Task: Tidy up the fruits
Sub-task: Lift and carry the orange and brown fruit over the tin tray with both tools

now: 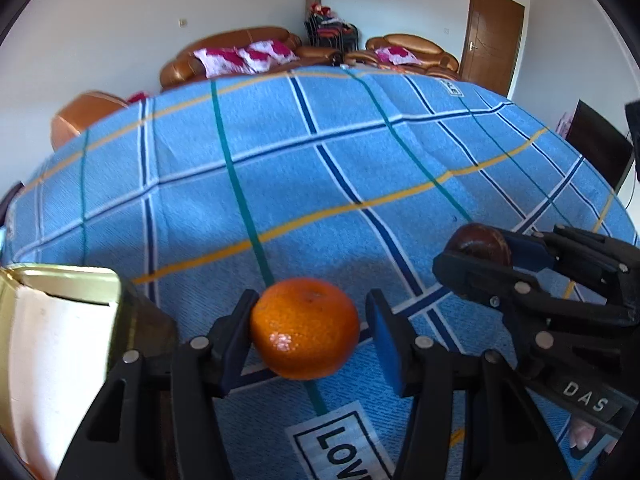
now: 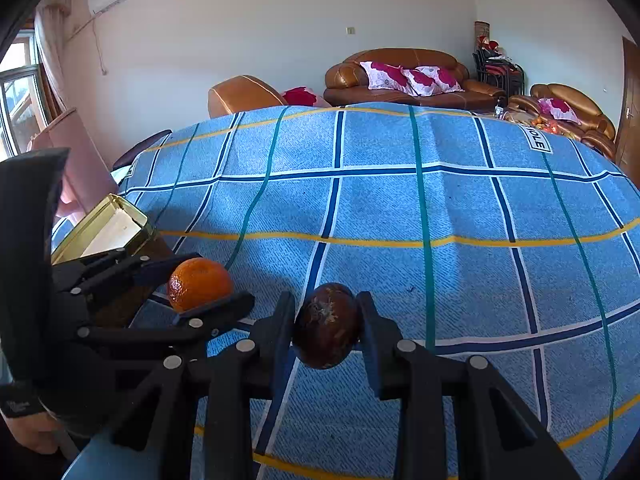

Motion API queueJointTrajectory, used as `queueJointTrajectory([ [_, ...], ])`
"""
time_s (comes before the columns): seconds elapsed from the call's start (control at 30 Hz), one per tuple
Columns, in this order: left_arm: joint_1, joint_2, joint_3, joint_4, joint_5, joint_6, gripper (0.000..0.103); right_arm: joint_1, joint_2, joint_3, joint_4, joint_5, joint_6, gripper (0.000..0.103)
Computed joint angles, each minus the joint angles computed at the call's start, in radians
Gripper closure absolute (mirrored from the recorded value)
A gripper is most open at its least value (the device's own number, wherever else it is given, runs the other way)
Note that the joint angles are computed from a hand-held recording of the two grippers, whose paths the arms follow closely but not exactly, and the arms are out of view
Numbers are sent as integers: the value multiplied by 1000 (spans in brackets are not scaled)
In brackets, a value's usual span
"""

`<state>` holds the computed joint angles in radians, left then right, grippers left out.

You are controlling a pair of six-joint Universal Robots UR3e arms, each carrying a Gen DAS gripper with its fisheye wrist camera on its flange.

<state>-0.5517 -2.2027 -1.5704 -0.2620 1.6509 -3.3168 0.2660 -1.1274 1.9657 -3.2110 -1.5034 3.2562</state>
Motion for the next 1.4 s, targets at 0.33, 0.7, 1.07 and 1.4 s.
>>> queueJointTrajectory([
  [0.33, -10, 43, -88, 102, 8, 0, 55, 11, -7, 17, -29, -21, -8, 70],
  [0.7, -12, 91, -197, 256, 39, -30, 55, 38, -16, 50, -119, -47, -36, 70],
  [1.07, -46, 103, -260, 398, 129, -45, 55, 78, -15, 110, -291, -85, -78, 70],
  [1.4, -82, 108, -307, 505, 193, -36, 55, 89, -13, 148, -392, -84, -98, 70],
])
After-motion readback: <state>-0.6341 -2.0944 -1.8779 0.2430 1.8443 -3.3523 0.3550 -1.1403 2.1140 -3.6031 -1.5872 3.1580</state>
